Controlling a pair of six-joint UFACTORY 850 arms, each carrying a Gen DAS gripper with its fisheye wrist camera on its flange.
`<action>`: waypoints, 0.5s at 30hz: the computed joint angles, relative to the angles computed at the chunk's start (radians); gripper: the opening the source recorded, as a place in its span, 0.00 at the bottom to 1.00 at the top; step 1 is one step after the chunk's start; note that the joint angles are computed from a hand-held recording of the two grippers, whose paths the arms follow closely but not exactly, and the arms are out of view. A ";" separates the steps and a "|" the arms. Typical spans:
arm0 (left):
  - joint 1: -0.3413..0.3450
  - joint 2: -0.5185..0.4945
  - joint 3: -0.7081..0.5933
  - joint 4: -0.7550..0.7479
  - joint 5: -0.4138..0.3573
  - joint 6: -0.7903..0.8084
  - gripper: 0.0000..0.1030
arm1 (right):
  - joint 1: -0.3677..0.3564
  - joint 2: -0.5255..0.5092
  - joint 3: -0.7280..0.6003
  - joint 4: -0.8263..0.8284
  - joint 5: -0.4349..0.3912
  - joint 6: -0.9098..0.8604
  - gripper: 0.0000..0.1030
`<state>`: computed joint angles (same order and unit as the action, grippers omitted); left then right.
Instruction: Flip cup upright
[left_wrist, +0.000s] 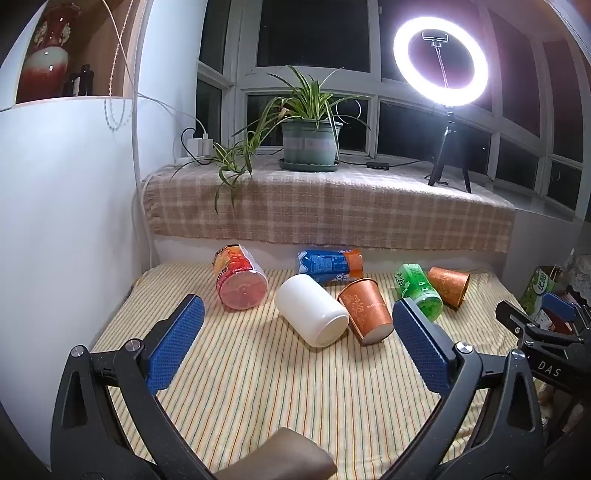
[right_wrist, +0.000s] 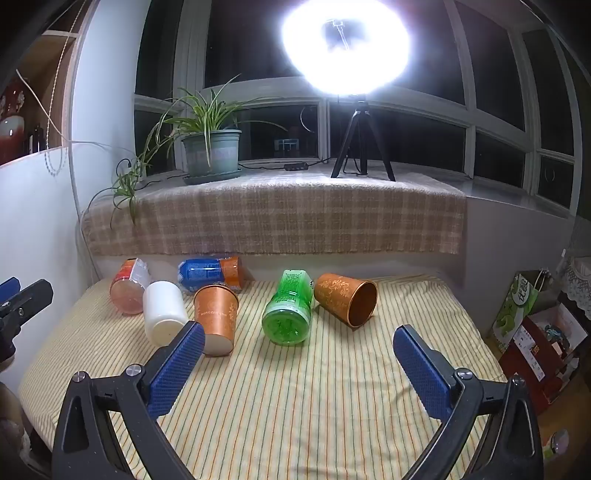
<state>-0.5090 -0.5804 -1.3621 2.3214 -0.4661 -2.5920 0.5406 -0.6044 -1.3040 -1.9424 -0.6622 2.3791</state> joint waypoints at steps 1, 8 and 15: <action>0.000 0.000 0.000 0.001 0.002 -0.003 1.00 | 0.000 -0.001 -0.001 0.000 0.001 0.000 1.00; 0.001 0.001 0.001 -0.004 0.000 0.012 1.00 | -0.001 -0.001 -0.001 -0.002 0.005 0.006 1.00; 0.003 -0.013 -0.006 0.004 -0.001 0.003 1.00 | -0.004 -0.006 -0.007 -0.002 0.008 0.007 1.00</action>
